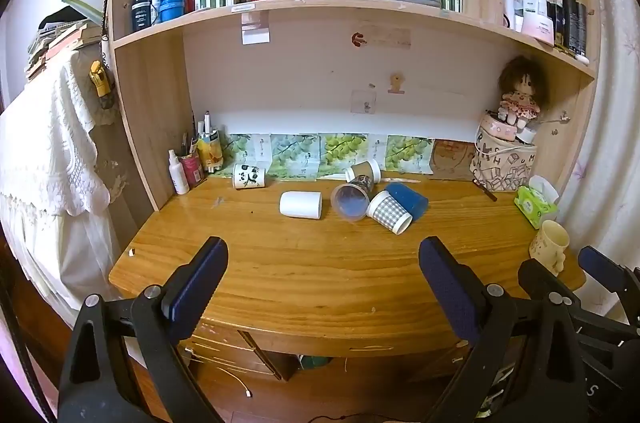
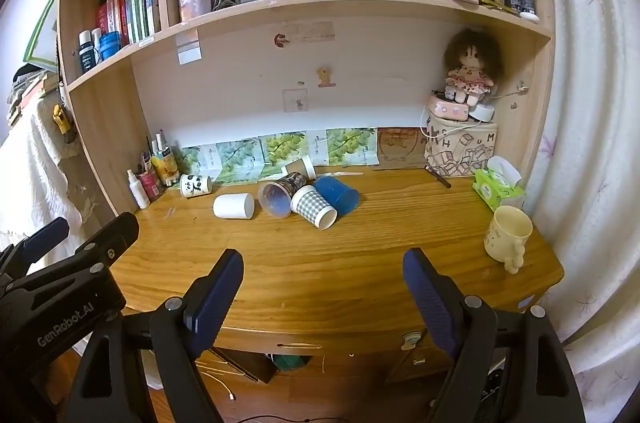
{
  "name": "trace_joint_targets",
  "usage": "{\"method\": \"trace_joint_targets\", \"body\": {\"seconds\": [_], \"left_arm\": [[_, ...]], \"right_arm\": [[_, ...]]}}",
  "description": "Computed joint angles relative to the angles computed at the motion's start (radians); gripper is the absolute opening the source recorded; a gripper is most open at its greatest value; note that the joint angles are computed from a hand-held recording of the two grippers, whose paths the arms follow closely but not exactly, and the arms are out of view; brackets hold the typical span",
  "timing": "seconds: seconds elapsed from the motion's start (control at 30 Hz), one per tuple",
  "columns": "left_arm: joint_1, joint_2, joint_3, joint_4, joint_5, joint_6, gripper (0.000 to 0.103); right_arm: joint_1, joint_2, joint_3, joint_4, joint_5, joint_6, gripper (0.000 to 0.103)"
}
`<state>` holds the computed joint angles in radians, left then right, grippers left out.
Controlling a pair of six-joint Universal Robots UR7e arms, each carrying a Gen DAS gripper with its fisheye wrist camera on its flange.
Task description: Flip cup upright
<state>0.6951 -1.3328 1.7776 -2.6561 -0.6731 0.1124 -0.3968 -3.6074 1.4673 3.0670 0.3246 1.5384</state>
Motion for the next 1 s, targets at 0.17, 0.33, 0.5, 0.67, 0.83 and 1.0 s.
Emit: {"method": "trace_joint_targets", "body": {"seconds": [0.17, 0.33, 0.5, 0.67, 0.83, 1.0], "left_arm": [[0.002, -0.01, 0.024, -0.031, -0.006, 0.011, 0.097], [0.019, -0.01, 0.005, -0.033, -0.036, 0.023, 0.097], [0.029, -0.009, -0.006, -0.027, -0.055, 0.029, 0.097], [0.05, -0.012, -0.023, -0.013, -0.085, 0.047, 0.097], [0.072, -0.021, -0.029, -0.008, -0.114, 0.082, 0.097], [0.089, -0.022, -0.053, 0.043, -0.13, 0.106, 0.097]], "right_arm": [[-0.004, -0.009, 0.001, 0.022, -0.01, -0.019, 0.083], [-0.002, -0.004, -0.013, 0.014, -0.013, -0.007, 0.083], [-0.005, 0.008, -0.042, 0.006, -0.017, 0.017, 0.083], [-0.007, 0.015, -0.062, -0.003, -0.013, 0.045, 0.083], [-0.008, 0.012, -0.097, -0.009, 0.0, 0.098, 0.083], [-0.014, -0.009, -0.098, 0.051, 0.022, 0.102, 0.083]]}}
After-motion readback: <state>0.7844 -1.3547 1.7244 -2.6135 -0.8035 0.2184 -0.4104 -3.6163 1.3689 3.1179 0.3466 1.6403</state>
